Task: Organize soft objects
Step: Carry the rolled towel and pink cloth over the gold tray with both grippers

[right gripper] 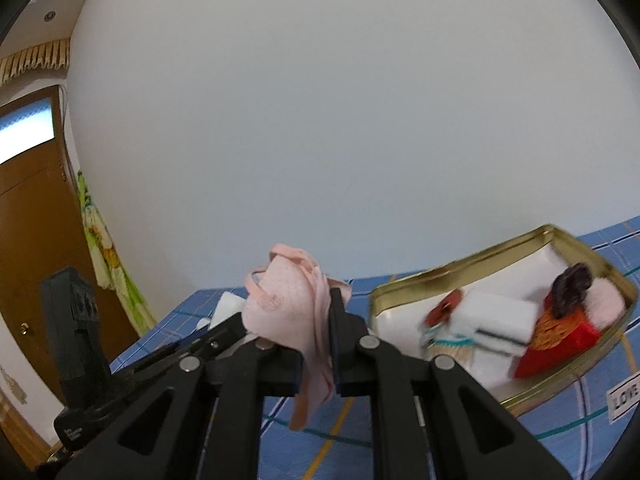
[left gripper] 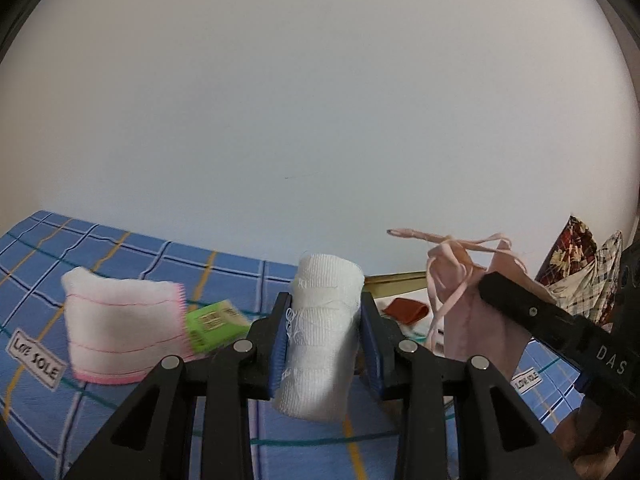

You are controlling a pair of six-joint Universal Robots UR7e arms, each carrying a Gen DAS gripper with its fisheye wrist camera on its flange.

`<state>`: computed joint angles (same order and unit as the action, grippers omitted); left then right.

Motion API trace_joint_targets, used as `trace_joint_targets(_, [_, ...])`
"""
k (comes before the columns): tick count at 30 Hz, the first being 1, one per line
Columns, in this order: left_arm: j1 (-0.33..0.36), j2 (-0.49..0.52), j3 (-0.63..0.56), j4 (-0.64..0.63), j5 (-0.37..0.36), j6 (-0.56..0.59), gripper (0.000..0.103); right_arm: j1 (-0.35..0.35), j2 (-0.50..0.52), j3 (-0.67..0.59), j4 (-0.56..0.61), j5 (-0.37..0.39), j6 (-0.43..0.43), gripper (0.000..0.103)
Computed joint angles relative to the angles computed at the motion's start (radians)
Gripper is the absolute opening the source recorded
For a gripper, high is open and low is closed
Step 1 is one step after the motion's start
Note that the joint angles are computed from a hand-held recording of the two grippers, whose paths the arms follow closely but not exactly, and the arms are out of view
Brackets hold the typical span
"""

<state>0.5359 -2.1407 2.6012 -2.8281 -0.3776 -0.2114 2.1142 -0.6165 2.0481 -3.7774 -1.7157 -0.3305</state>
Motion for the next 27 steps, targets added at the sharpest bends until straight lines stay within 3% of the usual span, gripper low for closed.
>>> trace_joint_targets(9, [0.028,0.242,-0.016,-0.304,-0.064,0.127,0.036,-0.041,-0.062,0.030,-0.105,-0.035,-0.022,0.012])
trace_joint_targets(15, [0.062,0.402,-0.048,-0.472,-0.108,0.193,0.036,-0.098,-0.112,0.045,-0.159,-0.057,0.012,0.012])
trace_joint_targets(23, [0.092,0.589,-0.102,-0.596,-0.123,0.224,0.036,-0.116,-0.104,0.015,-0.179,-0.155,-0.039,0.012])
trace_joint_targets(27, [0.092,0.630,-0.114,-0.582,-0.127,0.182,0.036,-0.122,-0.105,0.006,-0.200,-0.194,-0.075,0.012])
